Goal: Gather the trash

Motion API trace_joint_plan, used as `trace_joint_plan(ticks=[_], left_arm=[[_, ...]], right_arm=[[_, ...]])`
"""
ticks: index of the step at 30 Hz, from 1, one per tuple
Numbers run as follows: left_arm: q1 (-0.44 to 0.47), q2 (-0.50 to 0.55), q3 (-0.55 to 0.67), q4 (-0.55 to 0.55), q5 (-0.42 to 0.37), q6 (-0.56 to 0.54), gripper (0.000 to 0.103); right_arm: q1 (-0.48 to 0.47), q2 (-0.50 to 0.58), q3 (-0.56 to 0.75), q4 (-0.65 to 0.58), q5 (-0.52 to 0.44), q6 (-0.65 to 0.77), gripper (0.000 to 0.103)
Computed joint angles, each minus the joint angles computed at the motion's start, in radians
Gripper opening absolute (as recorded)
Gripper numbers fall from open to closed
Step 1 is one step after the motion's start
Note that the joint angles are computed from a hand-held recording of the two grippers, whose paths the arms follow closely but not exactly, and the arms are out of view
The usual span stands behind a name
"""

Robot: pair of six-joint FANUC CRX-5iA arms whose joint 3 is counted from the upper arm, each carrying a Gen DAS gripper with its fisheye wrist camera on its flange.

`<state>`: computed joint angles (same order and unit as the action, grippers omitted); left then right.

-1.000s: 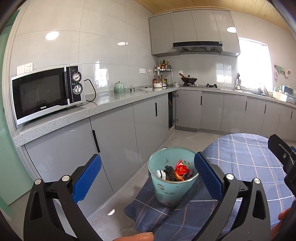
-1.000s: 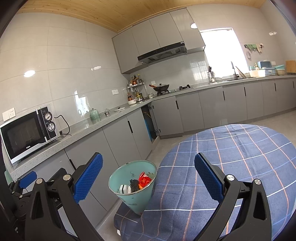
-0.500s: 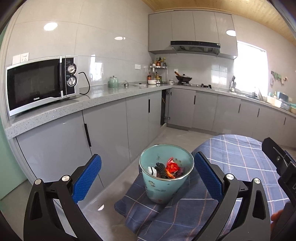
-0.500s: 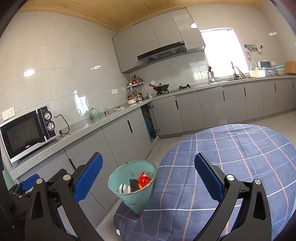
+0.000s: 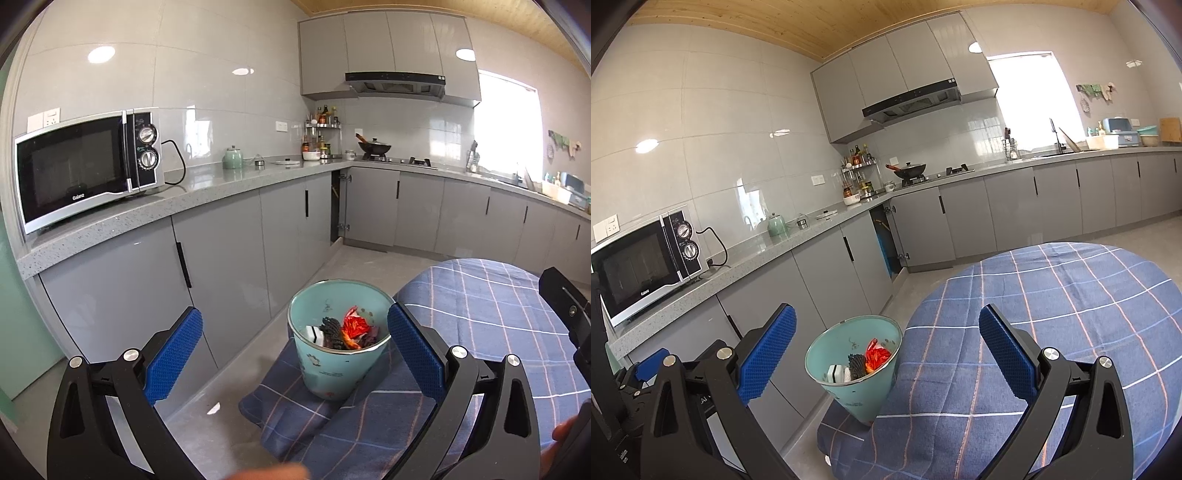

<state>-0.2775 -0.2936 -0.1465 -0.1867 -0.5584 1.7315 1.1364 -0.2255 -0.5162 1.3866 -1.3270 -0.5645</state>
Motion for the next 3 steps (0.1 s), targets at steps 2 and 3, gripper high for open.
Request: trace_joint_plan(ticks=[2, 3], left_arm=[[-0.005, 0.002, 0.005, -0.017, -0.005, 0.011, 0.099], [-0.009, 0.001, 0.007, -0.024, -0.006, 0.016, 0.099]], right_arm=[[0.001, 0.001, 0.001, 0.0, 0.0, -0.001, 0.097], [0.002, 0.0, 0.001, -0.001, 0.0, -0.001, 0.097]])
